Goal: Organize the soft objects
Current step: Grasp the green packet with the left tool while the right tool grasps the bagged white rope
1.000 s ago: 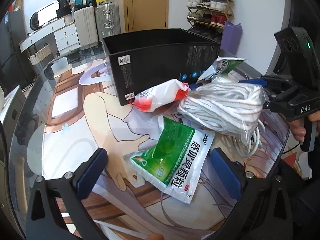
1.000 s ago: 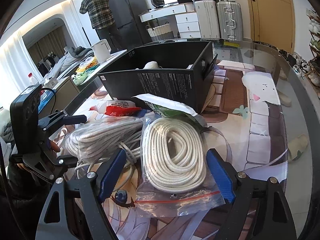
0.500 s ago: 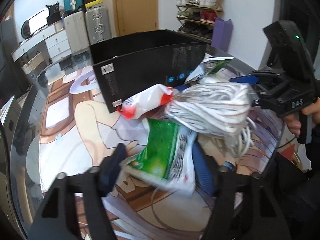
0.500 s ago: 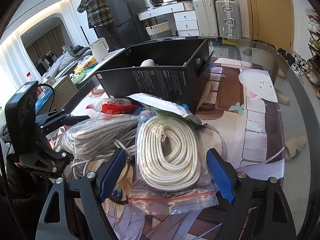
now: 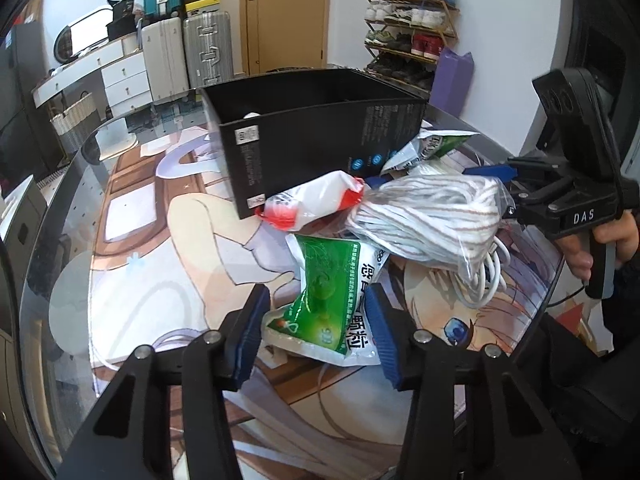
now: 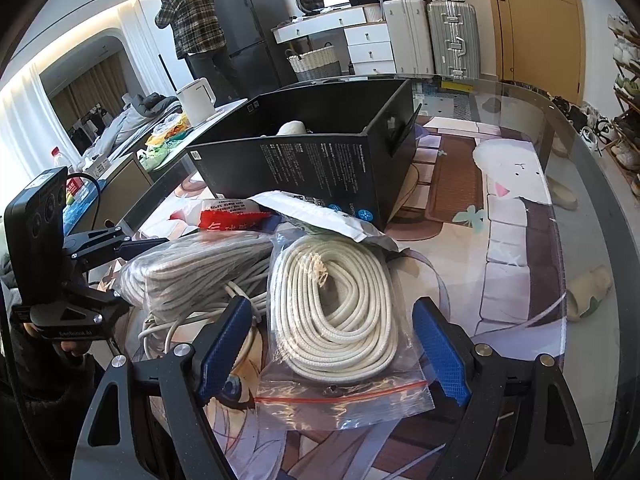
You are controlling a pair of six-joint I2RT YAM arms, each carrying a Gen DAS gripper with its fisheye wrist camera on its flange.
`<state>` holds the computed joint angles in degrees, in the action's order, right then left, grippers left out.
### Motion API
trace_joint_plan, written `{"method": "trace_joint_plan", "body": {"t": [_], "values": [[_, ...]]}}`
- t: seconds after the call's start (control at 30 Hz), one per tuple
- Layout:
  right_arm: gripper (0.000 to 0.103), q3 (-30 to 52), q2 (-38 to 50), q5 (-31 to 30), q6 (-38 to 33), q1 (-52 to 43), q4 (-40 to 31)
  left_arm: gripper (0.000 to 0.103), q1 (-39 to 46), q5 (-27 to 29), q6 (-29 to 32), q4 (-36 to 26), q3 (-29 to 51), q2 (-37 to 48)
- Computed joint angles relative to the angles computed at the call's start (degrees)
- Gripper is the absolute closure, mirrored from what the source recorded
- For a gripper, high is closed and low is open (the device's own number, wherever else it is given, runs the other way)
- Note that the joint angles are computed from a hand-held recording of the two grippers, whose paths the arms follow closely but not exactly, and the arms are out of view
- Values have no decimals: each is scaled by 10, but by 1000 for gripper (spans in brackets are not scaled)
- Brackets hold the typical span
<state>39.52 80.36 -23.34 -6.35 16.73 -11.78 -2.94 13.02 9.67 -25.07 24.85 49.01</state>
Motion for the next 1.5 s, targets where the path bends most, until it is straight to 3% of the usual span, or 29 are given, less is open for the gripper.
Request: {"method": "trace_joint_plan", "body": {"t": [0.1, 0.17, 0.3, 0.37, 0.43, 0.57, 0.63, 0.77, 0.9, 0.93, 1.03, 1.2, 1.5], "values": [[28, -1, -4, -2, -1, 3, 1, 58, 21, 16, 1, -1, 1, -4], [36, -1, -4, -11, -6, 2, 0, 75, 35, 29, 5, -2, 1, -6], [40, 2, -2, -12, -6, 5, -6, 75, 41, 35, 7, 3, -2, -1], [40, 3, 0, -10, -5, 6, -7, 69, 42, 39, 6, -4, 5, 6], [40, 4, 2, -9, -6, 6, -7, 44, 45, 51, 10, -15, 11, 10], [40, 5, 3, -9, -8, 5, -8, 37, 17, 33, -2, -14, 13, 13], [40, 6, 5, -11, -10, 4, -9, 31, -16, -8, -15, -2, 9, 21], [40, 5, 7, -12, -11, 3, -8, 28, -59, -61, -26, 19, 1, 26], [40, 4, 9, -13, -11, 3, -5, 44, -48, -52, -17, 27, -5, 20], [40, 3, 10, -14, -11, 2, -1, 60, -46, -48, -15, 26, -6, 17], [45, -4, 5, -10, -15, 7, 9, 66, -42, -45, -12, 23, -8, 9], [57, -15, -12, -8, -34, 8, 11, 70, -33, -35, -15, 13, -6, 1], [59, -26, -57, -33, -51, 2, 4, 71, 1, -8, -15, -17, -9, -47]]}}
